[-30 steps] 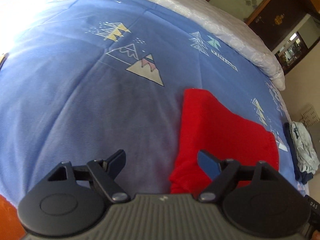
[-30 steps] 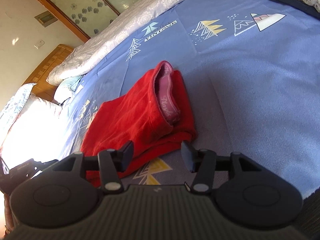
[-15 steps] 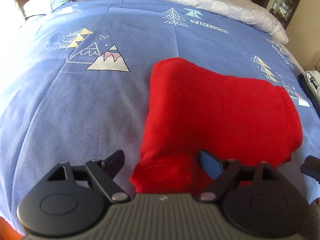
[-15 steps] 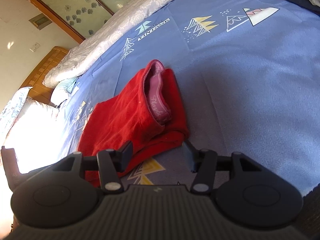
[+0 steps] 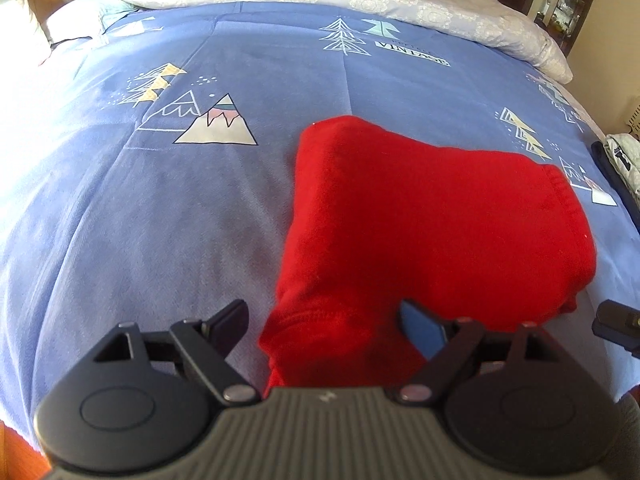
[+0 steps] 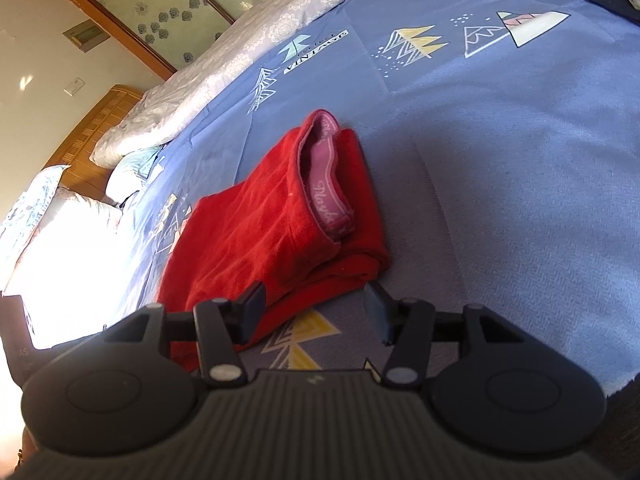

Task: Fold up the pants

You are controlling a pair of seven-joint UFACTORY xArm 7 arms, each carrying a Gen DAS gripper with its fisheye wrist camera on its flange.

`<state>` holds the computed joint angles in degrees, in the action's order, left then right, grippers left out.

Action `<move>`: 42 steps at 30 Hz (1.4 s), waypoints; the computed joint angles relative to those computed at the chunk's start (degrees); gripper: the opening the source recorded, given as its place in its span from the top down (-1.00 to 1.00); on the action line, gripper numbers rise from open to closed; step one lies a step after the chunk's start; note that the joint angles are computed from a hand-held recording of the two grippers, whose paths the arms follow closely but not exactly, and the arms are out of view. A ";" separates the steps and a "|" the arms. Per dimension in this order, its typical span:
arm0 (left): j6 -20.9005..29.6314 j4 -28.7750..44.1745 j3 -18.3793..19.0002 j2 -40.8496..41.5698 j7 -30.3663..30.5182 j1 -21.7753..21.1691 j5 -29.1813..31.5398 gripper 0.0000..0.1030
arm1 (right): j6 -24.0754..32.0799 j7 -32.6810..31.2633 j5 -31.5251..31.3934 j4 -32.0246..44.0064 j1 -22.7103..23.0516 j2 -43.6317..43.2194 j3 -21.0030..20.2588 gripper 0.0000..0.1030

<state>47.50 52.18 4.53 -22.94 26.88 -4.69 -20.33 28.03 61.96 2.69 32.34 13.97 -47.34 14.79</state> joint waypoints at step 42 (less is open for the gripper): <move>29.59 20.99 7.11 19.70 12.80 7.96 -25.40 -0.87 | -8.52 -0.65 8.35 -4.67 1.98 -2.12 -7.16 -0.63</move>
